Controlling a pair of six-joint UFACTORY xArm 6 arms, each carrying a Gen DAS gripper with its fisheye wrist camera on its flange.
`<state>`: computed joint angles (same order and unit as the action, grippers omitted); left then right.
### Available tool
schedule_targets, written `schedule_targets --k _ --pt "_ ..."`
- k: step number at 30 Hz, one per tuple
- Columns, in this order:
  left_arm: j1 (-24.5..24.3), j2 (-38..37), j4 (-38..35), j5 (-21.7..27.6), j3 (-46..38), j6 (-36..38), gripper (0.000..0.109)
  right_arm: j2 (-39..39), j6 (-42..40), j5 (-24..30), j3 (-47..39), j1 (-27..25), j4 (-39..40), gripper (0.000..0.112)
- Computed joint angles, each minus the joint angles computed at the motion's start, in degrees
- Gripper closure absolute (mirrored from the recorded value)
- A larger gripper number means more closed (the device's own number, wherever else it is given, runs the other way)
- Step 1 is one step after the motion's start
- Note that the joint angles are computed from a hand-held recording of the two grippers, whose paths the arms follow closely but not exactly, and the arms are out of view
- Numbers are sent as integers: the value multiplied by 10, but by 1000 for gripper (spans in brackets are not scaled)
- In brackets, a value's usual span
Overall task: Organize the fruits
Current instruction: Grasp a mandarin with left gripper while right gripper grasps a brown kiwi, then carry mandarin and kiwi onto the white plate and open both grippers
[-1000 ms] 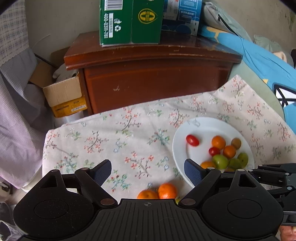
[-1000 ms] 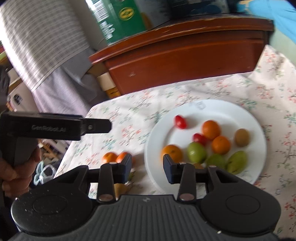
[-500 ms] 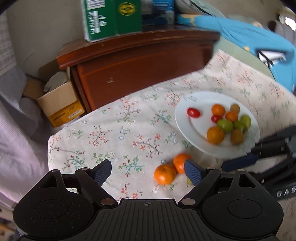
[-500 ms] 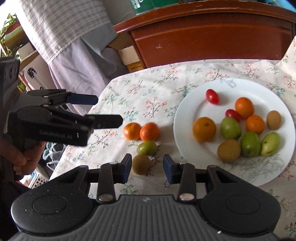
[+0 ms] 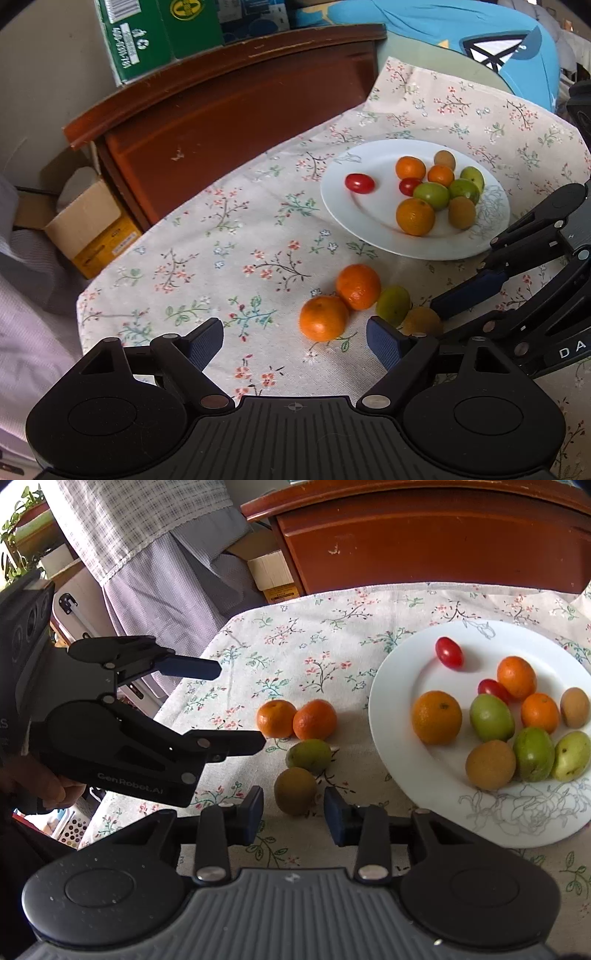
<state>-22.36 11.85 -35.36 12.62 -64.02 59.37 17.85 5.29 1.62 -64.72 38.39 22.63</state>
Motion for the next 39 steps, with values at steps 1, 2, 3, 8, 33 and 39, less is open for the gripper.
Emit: schedule_targets --k 1,2,3,8,33,39 --pt "0 3 1 3 -2 1 24 1 21 -5 2 -2 -25 81" --pt "0 6 -4 6 -6 5 25 2 46 -8 4 -5 -55 82" --pt "0 10 -9 10 -10 9 29 1 53 -10 5 -6 -63 85" --pt "2 28 -8 36 -31 0 43 -5 64 -9 10 -12 -71 87" --pt "-6 32 -56 71 -41 28 78 -10 145 4 12 -28 -123 86" --pt "-10 15 -28 42 -21 -7 79 -13 130 7 12 -26 -110 86"
